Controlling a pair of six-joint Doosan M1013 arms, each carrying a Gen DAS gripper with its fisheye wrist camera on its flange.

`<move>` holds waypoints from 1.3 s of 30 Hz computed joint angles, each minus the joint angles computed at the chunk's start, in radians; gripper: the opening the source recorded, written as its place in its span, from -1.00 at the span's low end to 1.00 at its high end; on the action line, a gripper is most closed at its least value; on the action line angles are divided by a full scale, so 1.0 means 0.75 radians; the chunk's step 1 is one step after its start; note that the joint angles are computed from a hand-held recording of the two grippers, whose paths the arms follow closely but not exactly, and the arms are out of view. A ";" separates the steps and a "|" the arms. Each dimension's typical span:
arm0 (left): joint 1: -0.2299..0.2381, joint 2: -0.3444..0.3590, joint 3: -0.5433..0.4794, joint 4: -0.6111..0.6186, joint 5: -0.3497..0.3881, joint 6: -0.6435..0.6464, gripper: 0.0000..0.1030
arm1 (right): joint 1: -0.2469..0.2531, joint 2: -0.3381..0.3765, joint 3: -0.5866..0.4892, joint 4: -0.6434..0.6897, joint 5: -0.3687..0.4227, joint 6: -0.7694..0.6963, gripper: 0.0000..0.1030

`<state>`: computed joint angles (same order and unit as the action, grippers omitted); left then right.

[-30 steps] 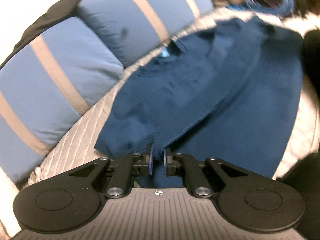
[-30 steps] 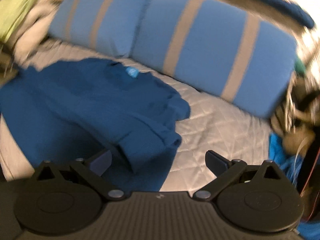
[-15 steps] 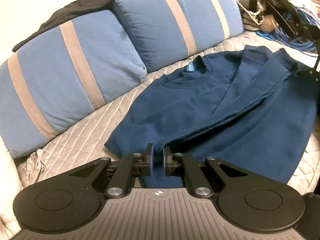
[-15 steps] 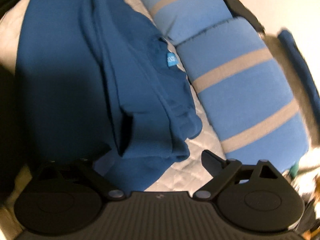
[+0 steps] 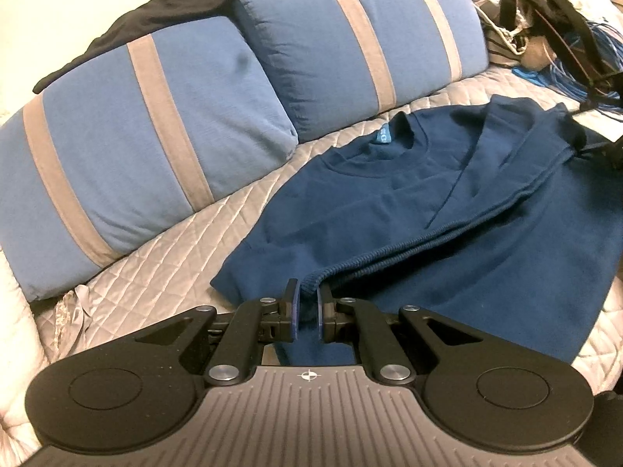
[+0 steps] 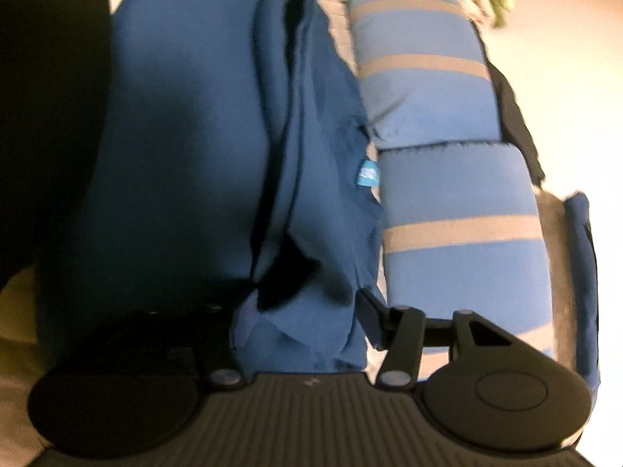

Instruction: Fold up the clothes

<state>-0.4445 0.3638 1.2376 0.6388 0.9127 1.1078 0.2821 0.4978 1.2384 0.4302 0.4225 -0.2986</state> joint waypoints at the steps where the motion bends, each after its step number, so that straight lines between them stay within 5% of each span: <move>1: 0.000 0.000 -0.001 0.001 0.002 -0.001 -0.83 | 0.001 0.005 -0.014 -0.022 0.025 0.000 0.13; 5: 0.001 0.002 -0.009 0.008 0.016 -0.003 -0.84 | 0.002 0.031 -0.117 -0.138 0.178 0.187 -0.56; 8: 0.002 0.006 -0.021 0.040 0.027 -0.035 -0.85 | -0.010 0.055 -0.221 -0.110 0.274 0.439 -0.74; 20: 0.025 0.049 -0.124 0.196 0.046 -0.196 -0.86 | -0.037 0.253 -0.721 -0.165 0.464 1.394 -0.83; 30: 0.061 0.131 -0.235 0.198 0.094 -0.170 -0.87 | -0.026 0.392 -0.942 -0.255 0.506 1.688 -0.84; 39: 0.106 0.233 -0.371 0.158 0.137 -0.139 -0.87 | -0.006 0.637 -1.384 -0.390 0.745 1.889 -0.85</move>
